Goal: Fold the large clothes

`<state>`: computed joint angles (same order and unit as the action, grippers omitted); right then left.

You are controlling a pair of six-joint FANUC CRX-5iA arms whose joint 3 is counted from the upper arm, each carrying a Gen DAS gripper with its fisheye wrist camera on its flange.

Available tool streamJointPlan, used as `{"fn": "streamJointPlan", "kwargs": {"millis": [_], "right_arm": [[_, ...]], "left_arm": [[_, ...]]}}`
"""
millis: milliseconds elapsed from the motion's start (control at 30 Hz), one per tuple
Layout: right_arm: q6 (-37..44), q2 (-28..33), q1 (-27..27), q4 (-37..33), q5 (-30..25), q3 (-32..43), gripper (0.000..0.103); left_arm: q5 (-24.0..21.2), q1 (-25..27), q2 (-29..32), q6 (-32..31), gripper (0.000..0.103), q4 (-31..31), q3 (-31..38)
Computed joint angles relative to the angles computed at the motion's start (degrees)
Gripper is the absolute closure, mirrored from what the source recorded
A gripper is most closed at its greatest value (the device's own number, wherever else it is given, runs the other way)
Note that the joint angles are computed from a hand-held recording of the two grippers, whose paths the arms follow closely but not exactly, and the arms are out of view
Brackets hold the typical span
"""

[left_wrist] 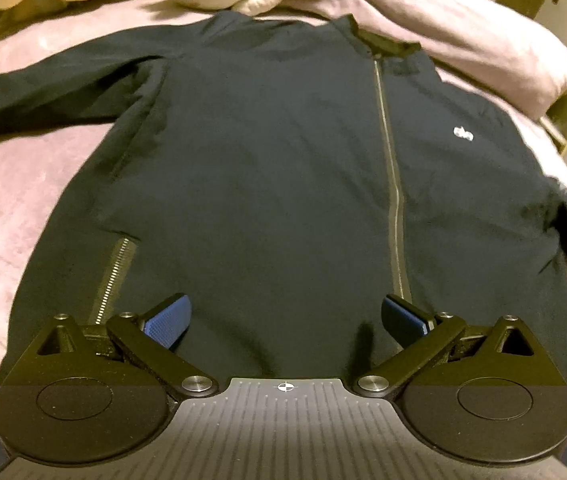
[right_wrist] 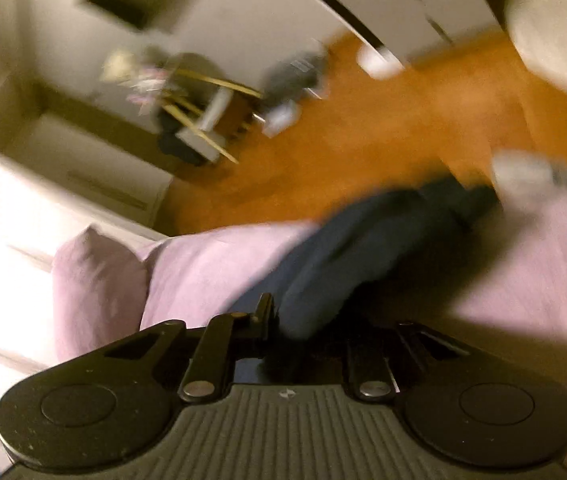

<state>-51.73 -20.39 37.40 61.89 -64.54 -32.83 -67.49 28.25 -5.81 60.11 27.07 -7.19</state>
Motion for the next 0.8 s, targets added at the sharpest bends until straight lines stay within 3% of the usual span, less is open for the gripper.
{"fn": "streamJointPlan", "kwargs": {"millis": [100, 200, 267, 333, 400, 500, 667, 800], "right_arm": [[17.7, 6.2, 1.1, 5.2, 4.1, 8.0, 0.087], [37.2, 13.4, 3.6, 3.8, 14.7, 17.0, 0.085], [49.9, 17.9, 6.0, -1.8, 20.2, 22.5, 0.074], [61.6, 22.2, 8.9, -10.3, 22.1, 28.0, 0.047], [71.0, 25.3, 11.2, -20.9, 21.9, 32.6, 0.045], [68.2, 24.8, 12.4, -26.7, 22.7, 31.4, 0.045], [50.2, 17.8, 12.1, -25.3, 25.9, 21.0, 0.045], [38.4, 12.5, 12.9, -21.6, 27.2, 13.0, 0.045]], "left_arm": [[-0.8, 2.2, 0.1, -1.2, 0.000, 3.9, -0.6], [-0.8, 3.7, 0.3, -2.0, 0.000, 7.2, -0.9], [-0.9, 4.0, 0.7, -2.2, 0.000, 8.7, -0.7], [-0.7, 4.1, 1.0, -3.3, 0.000, 11.1, -0.8], [-1.0, 4.3, 1.6, -4.9, 0.000, 14.3, -1.0], [-1.9, 3.6, 3.5, -6.5, 0.000, 18.8, -0.8], [-2.5, -0.6, 8.9, -4.8, 0.000, 22.7, 1.4], [-3.6, -5.1, 14.9, -0.8, 0.019, 24.0, 5.3]]}}
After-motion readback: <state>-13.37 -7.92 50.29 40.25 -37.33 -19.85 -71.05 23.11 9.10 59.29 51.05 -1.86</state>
